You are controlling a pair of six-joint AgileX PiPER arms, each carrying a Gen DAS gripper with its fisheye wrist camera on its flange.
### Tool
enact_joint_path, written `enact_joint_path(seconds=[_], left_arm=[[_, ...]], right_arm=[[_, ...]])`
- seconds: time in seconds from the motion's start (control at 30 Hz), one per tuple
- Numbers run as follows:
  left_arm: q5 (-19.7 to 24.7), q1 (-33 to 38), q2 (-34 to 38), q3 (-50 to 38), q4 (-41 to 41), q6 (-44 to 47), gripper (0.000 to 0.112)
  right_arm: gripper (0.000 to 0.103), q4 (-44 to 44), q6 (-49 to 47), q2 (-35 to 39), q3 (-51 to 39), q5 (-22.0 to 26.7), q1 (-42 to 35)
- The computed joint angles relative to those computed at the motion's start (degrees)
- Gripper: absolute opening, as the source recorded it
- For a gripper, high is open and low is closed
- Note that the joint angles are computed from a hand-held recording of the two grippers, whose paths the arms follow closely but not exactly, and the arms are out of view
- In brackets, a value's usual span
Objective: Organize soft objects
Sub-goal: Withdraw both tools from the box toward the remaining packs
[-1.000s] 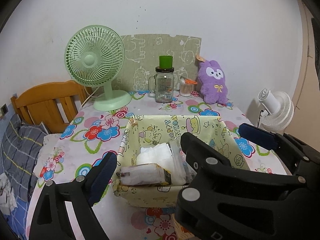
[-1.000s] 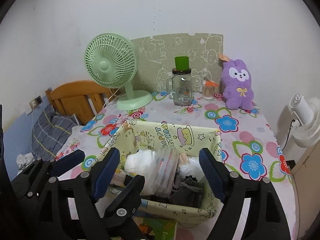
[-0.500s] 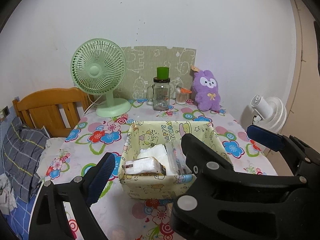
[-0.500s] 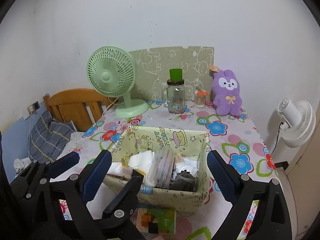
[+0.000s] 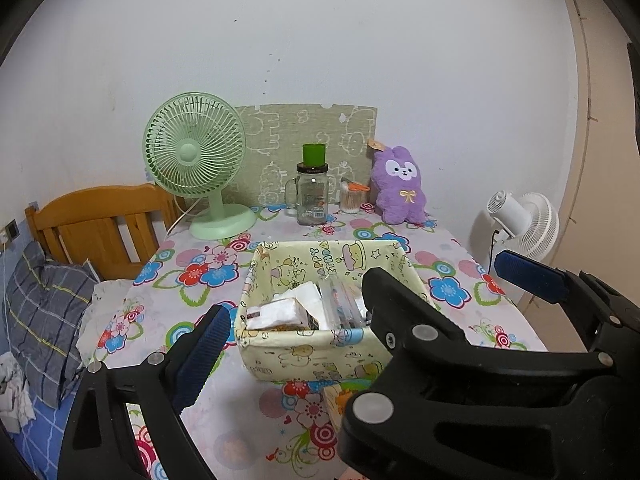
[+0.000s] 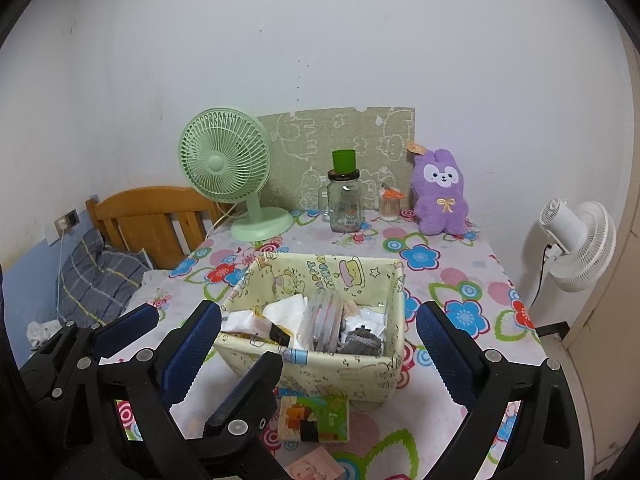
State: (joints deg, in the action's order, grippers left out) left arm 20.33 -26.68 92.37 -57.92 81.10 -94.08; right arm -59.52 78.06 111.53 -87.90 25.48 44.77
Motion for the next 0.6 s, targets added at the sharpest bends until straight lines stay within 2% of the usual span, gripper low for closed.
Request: enact_joint_path(seconds=[0.17,0.6], left_arm=[[0.65,-1.0,-0.46,1.18,1.66,-2.05,0.096],[-1.09,-1.74,0.72,4.04,7.76,-8.9,0.095]], right_arm=[[0.102,-3.04,4.25,-1.23,2.72,-0.34,0.51],[0.103,-10.38,13.28,-1.83,7.82,0.2,1.45]])
